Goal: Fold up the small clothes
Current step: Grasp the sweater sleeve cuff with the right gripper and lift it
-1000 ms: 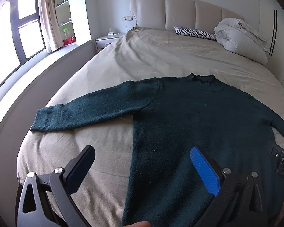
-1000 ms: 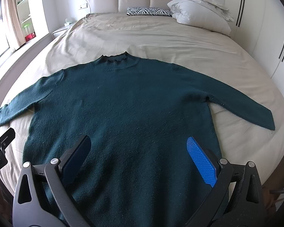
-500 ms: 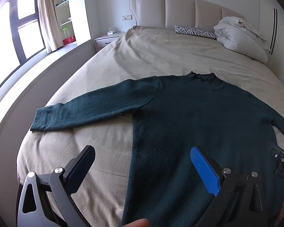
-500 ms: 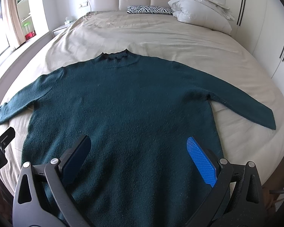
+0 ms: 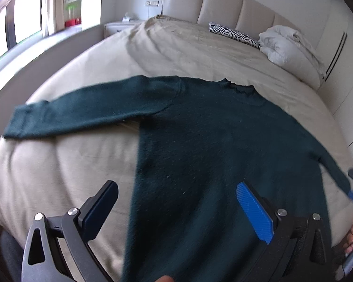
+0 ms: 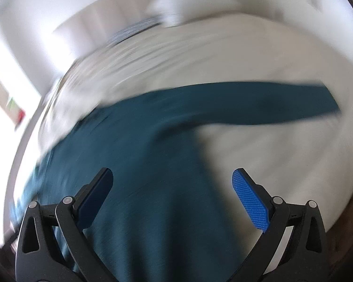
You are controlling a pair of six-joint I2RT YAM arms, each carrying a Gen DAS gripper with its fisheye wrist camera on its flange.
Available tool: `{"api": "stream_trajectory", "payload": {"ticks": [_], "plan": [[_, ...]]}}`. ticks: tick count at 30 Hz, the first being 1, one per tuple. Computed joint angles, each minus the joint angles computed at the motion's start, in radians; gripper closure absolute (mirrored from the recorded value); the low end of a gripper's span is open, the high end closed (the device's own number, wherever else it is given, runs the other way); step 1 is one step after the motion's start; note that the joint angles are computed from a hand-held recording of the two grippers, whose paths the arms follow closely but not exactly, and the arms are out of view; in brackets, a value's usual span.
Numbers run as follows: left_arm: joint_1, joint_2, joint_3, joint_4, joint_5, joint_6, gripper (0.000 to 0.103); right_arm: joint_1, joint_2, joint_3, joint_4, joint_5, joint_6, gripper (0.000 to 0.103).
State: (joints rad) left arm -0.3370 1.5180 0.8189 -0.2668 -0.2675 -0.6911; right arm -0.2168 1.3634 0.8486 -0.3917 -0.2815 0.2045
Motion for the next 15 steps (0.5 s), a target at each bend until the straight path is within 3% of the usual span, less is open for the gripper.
{"api": "stream_trajectory", "payload": {"ticks": [3, 6, 9, 15], "plan": [[0.044, 0.058, 0.021, 0.067, 0.100, -0.013, 0.000, -0.331, 0.209, 0.095, 0.053, -0.216, 0.053, 0.009], [0.048, 0.131, 0.067, 0.103, 0.133, -0.004, 0.000, -0.499, 0.391, 0.205, 0.087, -0.271, 0.112, 0.019], [0.025, 0.197, 0.150, 0.057, 0.106, 0.012, 0.000, -0.595, 0.605, 0.371, 0.041, -0.366, 0.155, 0.030], [0.041, 0.258, 0.233, 0.104, 0.178, -0.025, 0.000, -0.640, 0.786, 0.518, 0.193, -0.457, 0.329, 0.031]]}}
